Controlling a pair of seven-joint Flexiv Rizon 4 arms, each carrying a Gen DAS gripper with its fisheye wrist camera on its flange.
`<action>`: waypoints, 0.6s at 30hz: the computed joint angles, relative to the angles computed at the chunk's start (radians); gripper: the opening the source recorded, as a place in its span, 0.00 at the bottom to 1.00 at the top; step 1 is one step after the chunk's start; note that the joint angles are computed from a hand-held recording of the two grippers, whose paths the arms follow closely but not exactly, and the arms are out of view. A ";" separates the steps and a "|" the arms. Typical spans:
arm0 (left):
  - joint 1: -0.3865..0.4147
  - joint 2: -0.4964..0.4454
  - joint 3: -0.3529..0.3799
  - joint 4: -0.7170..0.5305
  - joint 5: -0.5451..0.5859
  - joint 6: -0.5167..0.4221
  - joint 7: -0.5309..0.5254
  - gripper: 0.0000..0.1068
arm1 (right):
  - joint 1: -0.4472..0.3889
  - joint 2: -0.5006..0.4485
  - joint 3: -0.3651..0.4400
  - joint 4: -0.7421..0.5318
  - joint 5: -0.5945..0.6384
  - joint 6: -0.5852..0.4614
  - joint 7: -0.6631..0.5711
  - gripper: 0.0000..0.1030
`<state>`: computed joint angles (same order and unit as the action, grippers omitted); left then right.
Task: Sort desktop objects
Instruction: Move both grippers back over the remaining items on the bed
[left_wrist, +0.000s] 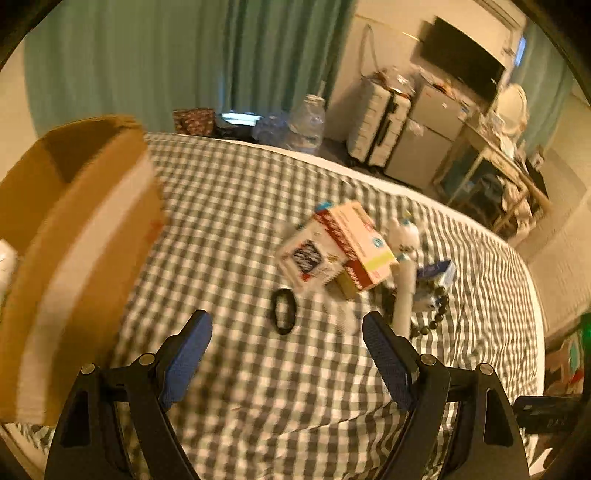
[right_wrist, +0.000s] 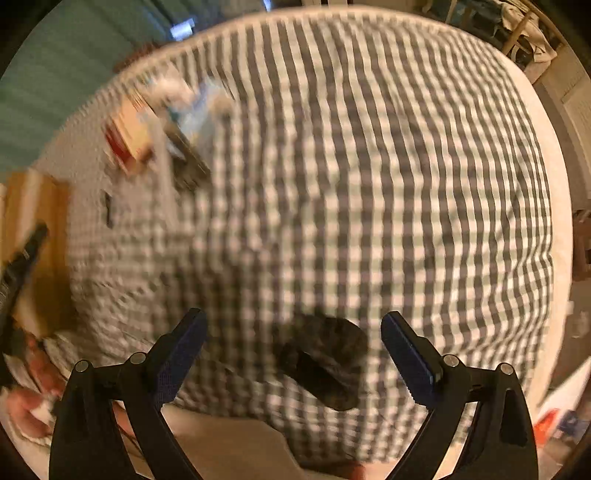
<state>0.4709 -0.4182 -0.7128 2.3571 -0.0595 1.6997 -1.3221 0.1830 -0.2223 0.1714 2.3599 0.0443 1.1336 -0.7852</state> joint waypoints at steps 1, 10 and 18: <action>-0.050 -0.010 0.044 -0.018 0.023 -0.007 -0.009 0.81 | 0.000 -0.014 -0.001 -0.011 -0.003 -0.030 -0.006 0.93; -0.127 -0.045 0.089 -0.045 0.005 0.005 0.068 0.81 | -0.090 -0.166 0.059 -0.165 0.216 -0.241 -0.201 0.93; -0.169 -0.092 0.160 -0.112 -0.034 -0.042 0.080 0.81 | -0.067 -0.212 0.043 -0.199 0.225 -0.318 -0.222 0.62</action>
